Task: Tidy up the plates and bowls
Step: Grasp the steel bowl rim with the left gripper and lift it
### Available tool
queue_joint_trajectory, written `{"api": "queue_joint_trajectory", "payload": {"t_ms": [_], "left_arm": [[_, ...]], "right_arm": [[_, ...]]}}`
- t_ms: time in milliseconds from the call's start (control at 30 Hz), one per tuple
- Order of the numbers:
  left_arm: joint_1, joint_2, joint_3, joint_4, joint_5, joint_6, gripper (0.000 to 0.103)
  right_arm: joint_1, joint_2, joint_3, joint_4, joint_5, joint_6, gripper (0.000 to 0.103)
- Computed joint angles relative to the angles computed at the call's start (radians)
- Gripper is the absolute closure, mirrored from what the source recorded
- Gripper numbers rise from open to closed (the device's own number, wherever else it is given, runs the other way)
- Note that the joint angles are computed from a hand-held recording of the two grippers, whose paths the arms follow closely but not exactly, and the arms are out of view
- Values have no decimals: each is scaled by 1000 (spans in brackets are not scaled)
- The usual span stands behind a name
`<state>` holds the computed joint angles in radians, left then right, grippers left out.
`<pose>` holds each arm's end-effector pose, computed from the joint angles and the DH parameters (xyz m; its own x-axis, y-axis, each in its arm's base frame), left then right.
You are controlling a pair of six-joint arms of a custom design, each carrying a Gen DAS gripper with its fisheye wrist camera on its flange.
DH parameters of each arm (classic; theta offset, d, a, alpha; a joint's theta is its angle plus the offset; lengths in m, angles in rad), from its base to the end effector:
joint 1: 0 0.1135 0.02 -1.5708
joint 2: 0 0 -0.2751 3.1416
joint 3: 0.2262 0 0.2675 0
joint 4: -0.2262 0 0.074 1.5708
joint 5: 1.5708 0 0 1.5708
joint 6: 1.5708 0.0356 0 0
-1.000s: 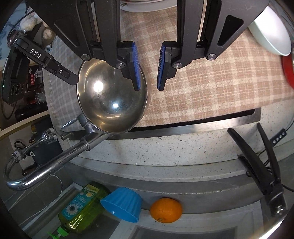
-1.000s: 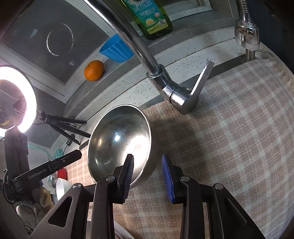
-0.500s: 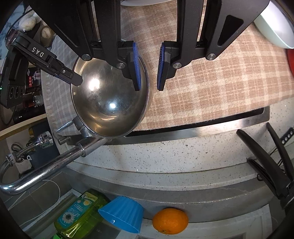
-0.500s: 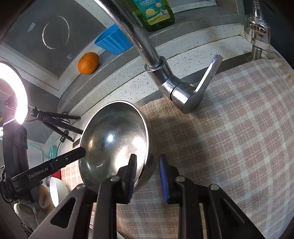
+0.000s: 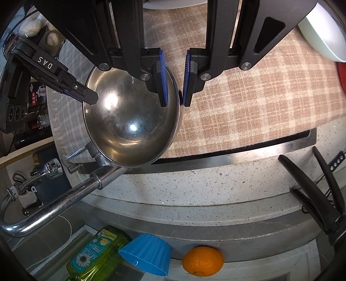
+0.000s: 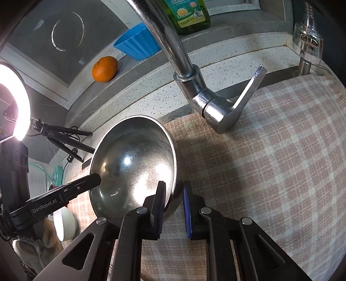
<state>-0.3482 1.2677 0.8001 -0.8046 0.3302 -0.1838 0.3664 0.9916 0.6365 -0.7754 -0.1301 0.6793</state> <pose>0.2116 -0.0891 0.2092 -0.9586 0.1641 -0.2326 0.2413 0.9018 -0.3584 0.1676 0.0693 0.2105 -0.9127 0.3170 -0.2579 0.2141 0.9084 0.3591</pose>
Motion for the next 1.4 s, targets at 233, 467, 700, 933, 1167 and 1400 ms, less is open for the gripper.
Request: {"api": "queue_joint_trajectory", "payload": {"t_ms": [233, 467, 700, 933, 1167, 1400], "left_arm": [[41, -60, -19, -43, 17, 16, 91], [112, -142, -44, -108, 23, 59, 91], [226, -214, -72, -174, 36, 130, 91], [332, -255, -94, -229, 46, 213, 91], [435, -275, -103, -278, 61, 297, 91], [516, -286, -108, -315, 66, 366, 91]], "right_arm": [[69, -25, 9, -25, 23, 43, 89], [185, -31, 34, -38, 57, 107, 89], [317, 17, 62, -15, 90, 178, 89], [414, 76, 83, 17, 106, 232, 89], [462, 128, 97, 53, 103, 250, 89], [503, 173, 112, 82, 104, 269, 89]]}}
